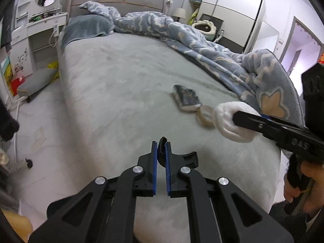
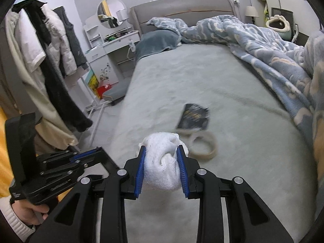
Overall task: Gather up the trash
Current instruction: 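Carry the white sock ball over the bin with the right tool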
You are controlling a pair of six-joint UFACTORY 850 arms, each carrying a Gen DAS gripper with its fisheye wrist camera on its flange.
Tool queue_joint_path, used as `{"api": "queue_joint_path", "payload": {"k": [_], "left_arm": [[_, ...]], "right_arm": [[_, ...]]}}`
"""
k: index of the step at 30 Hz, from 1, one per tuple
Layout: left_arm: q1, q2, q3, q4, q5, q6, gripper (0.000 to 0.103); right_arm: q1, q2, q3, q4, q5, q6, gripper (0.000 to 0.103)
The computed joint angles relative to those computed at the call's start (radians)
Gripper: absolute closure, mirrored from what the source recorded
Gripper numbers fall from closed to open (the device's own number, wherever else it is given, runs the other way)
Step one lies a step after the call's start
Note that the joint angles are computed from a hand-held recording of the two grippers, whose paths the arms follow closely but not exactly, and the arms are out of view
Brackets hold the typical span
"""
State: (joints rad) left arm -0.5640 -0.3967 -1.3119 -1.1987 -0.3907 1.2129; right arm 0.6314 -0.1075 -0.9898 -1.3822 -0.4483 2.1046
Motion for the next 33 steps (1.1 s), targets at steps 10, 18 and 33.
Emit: {"api": "queue_joint_path", "payload": {"k": [10,18,33], "left_arm": [[0.076,0.079,0.142,0.084,0.004,-0.086,0.095],[0.149,0.086,0.194,0.244,-0.023,-0.286,0.095],[0.224,-0.003,0.175,0.602,-0.113,-0.599,0.095]], "right_arm": [[0.111,-0.102,-0.1,0.054,-0.015,-0.008,0.072],[0.165,-0.195,-0.192,0.154,-0.015,-0.088,0.072],[0.186,-0.366,-0.389,0.381,0.055,-0.384,0.072]]}}
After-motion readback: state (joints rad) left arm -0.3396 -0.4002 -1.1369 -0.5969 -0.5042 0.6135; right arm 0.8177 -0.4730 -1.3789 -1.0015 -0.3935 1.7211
